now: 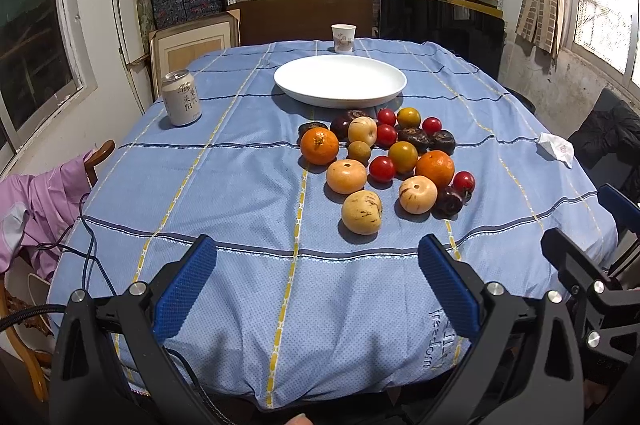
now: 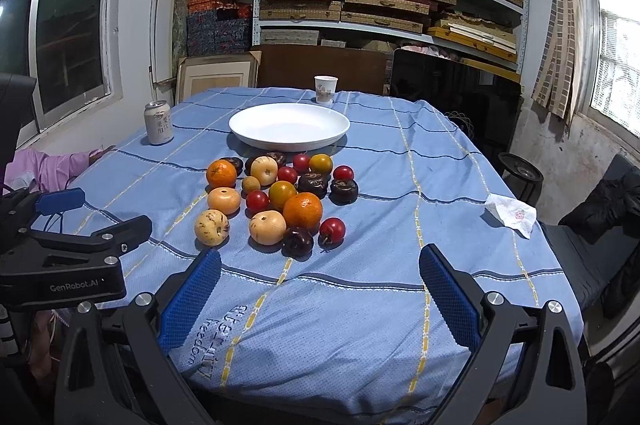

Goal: Organize fruits

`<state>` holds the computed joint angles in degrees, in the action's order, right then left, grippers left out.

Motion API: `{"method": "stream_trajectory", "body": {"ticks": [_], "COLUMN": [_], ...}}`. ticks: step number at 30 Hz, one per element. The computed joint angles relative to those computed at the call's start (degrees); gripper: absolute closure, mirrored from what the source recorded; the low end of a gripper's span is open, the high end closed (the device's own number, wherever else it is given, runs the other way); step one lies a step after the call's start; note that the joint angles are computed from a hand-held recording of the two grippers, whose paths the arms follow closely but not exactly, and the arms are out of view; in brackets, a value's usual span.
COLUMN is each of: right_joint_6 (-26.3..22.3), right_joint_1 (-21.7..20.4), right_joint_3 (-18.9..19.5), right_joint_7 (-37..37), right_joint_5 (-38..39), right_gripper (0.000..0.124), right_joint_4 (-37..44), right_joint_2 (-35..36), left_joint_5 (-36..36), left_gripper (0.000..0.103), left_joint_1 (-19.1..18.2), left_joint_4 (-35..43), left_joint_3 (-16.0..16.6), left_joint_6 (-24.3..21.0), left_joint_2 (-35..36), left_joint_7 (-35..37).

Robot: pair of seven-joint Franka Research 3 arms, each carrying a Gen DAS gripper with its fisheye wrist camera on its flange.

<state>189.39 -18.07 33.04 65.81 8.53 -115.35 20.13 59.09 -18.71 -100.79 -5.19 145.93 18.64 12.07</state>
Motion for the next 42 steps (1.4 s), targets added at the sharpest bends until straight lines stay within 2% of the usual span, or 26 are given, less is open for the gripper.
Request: {"method": "stream_trajectory", "body": {"ticks": [25,32,38,42], "right_joint_6": [-0.3,-0.6,-2.2,-4.1], "right_joint_1": [1.3,1.7,3.9,6.8], "right_joint_3": [-1.3,-1.7,-3.7,-6.8], "right_joint_7": [0.3,-0.4,-2.3,-4.0], "right_joint_5": [0.3,0.9,3.3,5.6], "right_gripper": [0.024,0.024,0.024,0.024], "right_joint_4": [0.2,0.6,2.5,4.6], "right_joint_2": [-0.1,0.1,1.2,2.0], "left_joint_5": [-0.3,-1.4,-3.1,-5.4], "left_gripper": [0.004,0.004,0.004,0.004], "left_joint_1": [0.1,-0.2,-0.2,0.2], "left_joint_4": [0.4,1.9,3.3,5.7], "left_joint_3": [0.1,0.1,0.4,0.5], "left_joint_6": [-0.6,-1.3,-2.2,-1.9], "left_joint_2": [0.2,1.4,2.8,5.5], "left_joint_7": [-0.4,1.7,2.1,4.4]}}
